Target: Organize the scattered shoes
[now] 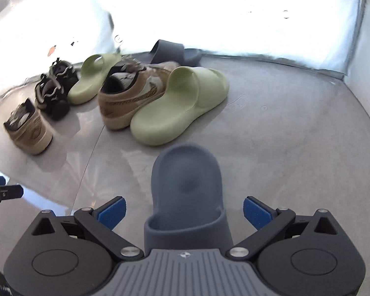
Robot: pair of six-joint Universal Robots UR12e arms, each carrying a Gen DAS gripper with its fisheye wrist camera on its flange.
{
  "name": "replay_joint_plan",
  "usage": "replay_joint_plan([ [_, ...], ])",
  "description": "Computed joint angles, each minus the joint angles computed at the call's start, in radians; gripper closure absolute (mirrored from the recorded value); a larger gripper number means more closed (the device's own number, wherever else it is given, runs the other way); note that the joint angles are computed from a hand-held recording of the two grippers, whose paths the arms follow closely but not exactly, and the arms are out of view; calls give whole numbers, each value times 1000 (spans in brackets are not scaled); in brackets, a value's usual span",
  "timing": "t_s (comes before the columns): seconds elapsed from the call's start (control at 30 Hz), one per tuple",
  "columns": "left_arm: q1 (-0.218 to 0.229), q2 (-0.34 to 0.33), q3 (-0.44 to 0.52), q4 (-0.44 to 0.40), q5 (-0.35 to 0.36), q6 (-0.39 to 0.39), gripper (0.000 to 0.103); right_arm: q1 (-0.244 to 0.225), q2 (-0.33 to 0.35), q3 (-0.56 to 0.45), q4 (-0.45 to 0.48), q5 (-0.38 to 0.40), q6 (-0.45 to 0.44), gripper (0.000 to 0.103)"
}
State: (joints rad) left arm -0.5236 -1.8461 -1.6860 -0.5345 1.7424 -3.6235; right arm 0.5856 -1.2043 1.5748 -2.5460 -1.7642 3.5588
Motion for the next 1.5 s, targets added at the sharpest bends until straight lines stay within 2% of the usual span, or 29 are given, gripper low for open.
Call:
replay_joint_plan([
  [0.1, 15, -31, 46, 36, -42, 21, 32, -18, 11, -10, -8, 24, 80, 2],
  [0.23, 24, -87, 126, 66, -42, 92, 32, -49, 26, -26, -3, 94, 179, 2],
  [0.33, 39, -144, 208, 66, -55, 128, 32, -57, 48, -54, 21, 71, 192, 2],
  [0.4, 50, -185, 267, 63, -68, 156, 33, -65, 61, -61, 2, 74, 211, 2],
  [0.6, 76, -334, 484, 35, -85, 322, 35, -104, 110, -95, -39, 110, 316, 2],
  [0.7, 90, -424, 618, -7, -98, 398, 39, -115, 132, -116, -42, 117, 327, 2],
  [0.77, 100, -481, 704, -48, -118, 424, 46, -121, 150, -133, -43, 112, 324, 2],
  [0.8, 104, -508, 743, -66, -127, 436, 55, -121, 159, -143, -42, 95, 321, 2],
  [0.9, 112, -584, 859, -136, -147, 466, 59, -118, 186, -168, -40, 28, 333, 2],
  [1.0, 118, -655, 968, -211, -168, 484, 59, -123, 204, -179, -58, -6, 366, 2],
  [1.07, 115, -697, 1033, -257, -152, 497, 59, -129, 214, -188, -56, -4, 387, 2],
  [1.17, 123, -758, 1163, -403, -193, 499, 58, -138, 224, -195, -58, 10, 405, 2],
  [1.23, 131, -782, 1210, -431, -231, 498, 49, -141, 230, -199, -56, 19, 403, 2],
  [1.3, 132, -814, 1266, -454, -220, 500, 50, -141, 234, -202, -50, 23, 395, 2],
  [1.33, 135, -823, 1282, -456, -236, 486, 66, -142, 236, -204, -47, 26, 393, 2],
  [1.4, 145, -816, 1262, -419, -297, 430, 75, -142, 237, -204, -44, 36, 397, 2],
  [1.5, 140, -767, 1154, -281, -277, 362, 84, -140, 235, -202, -41, 27, 409, 2],
])
